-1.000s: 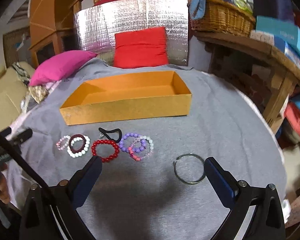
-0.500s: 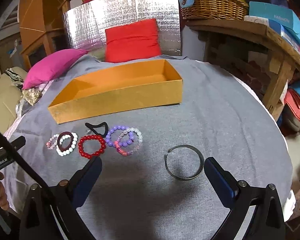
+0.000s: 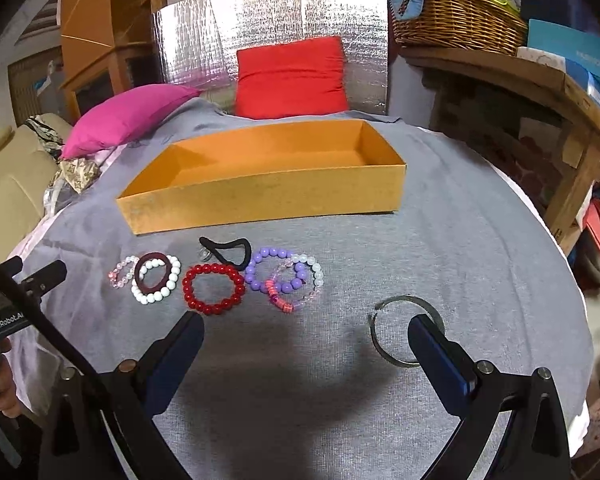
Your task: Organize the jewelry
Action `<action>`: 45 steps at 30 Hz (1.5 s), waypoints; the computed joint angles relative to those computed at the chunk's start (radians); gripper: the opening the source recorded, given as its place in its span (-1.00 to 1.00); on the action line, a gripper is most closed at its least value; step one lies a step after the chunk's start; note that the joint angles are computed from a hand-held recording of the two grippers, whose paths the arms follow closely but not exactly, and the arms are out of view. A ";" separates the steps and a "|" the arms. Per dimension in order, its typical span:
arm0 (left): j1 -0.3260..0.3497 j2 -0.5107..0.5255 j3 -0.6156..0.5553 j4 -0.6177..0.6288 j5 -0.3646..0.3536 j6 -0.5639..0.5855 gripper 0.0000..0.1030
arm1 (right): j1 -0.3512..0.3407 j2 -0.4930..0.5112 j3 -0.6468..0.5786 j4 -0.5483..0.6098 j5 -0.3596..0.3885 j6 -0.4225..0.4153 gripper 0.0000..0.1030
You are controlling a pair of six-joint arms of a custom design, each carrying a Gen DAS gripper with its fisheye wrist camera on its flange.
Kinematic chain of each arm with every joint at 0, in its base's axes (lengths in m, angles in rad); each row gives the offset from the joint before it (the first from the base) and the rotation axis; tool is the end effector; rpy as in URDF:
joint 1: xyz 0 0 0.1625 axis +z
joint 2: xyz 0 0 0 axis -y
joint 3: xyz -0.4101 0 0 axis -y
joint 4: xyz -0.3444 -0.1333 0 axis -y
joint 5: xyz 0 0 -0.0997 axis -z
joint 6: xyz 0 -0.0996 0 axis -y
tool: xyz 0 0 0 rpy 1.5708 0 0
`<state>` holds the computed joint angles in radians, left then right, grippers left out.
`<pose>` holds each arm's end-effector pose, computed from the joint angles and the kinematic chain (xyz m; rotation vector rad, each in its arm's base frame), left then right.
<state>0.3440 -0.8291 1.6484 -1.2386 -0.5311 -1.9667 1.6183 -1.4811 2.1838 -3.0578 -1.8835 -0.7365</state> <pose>-0.4031 -0.3772 0.1016 -0.0272 1.9100 -1.0547 0.1233 -0.4317 0.3517 0.7944 -2.3431 0.8296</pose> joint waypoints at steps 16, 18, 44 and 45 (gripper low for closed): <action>0.000 0.045 -0.029 -0.015 -0.013 0.046 1.00 | -0.038 -0.031 -0.013 0.014 0.010 0.001 1.00; 0.000 0.038 -0.008 -0.084 -0.018 0.097 1.00 | -0.043 -0.028 -0.021 0.017 -0.003 -0.005 1.00; 0.098 -0.046 0.136 -0.503 -0.112 0.316 1.00 | -0.126 0.117 -0.198 0.143 -0.134 0.090 0.75; 0.102 -0.050 0.146 -0.538 -0.112 0.341 1.00 | -0.122 0.117 -0.197 0.136 -0.136 0.092 0.56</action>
